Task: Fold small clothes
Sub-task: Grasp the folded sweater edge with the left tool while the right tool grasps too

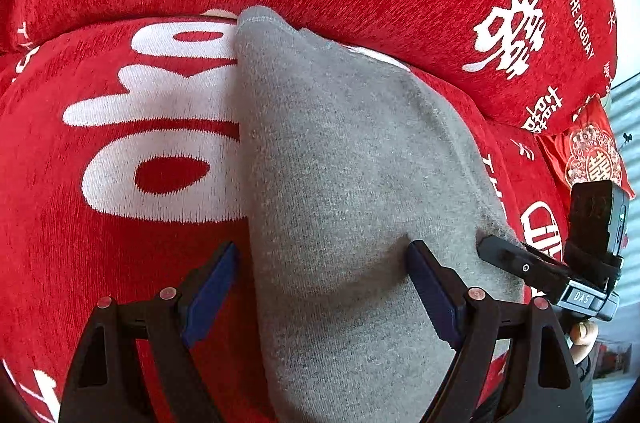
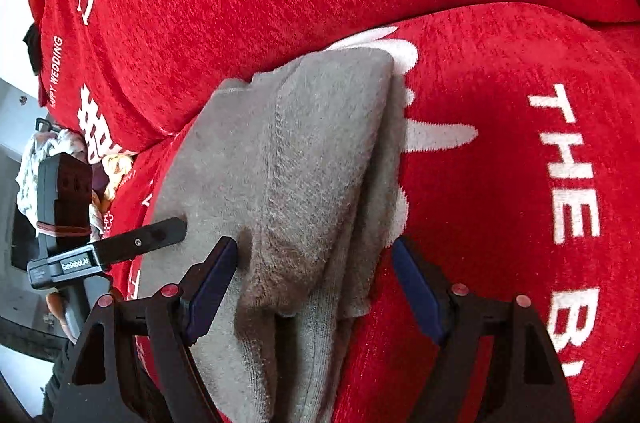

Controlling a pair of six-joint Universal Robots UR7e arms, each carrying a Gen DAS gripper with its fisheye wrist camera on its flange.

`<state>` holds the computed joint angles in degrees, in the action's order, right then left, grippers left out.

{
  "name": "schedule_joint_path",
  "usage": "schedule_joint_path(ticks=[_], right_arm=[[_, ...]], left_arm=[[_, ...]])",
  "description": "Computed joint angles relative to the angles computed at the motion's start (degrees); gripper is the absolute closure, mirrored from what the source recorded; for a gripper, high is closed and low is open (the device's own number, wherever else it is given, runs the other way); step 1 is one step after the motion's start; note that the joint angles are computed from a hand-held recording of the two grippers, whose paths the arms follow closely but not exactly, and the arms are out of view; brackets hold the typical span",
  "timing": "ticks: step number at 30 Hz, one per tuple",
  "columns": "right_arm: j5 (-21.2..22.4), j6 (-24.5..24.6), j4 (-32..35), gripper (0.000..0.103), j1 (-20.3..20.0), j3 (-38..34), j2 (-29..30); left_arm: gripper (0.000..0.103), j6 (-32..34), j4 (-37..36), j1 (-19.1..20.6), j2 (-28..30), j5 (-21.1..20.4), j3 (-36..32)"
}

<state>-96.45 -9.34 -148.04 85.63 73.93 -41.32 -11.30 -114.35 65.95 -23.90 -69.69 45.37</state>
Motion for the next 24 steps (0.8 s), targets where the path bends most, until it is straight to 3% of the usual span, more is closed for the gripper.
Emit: schedule_joint_path(ticks=[14,17,24], right_arm=[[-0.83,-0.79,-0.29,0.021,0.54,-2.20,1.98],[-0.94,-1.05,-0.61,0.020,0.64,-3.04,2.69],[-2.47,-3.33,-1.72,0.022,1.38,-4.58,4.40]], left_arm=[[0.017,-0.38,0.33,-0.04,2.31,-1.01,-2.81],[0.006,-0.20,0.07,0.21,2.68,-0.70,-3.17],[0.006,2.08,-0.50,0.36,4.03,-1.27,-4.85]])
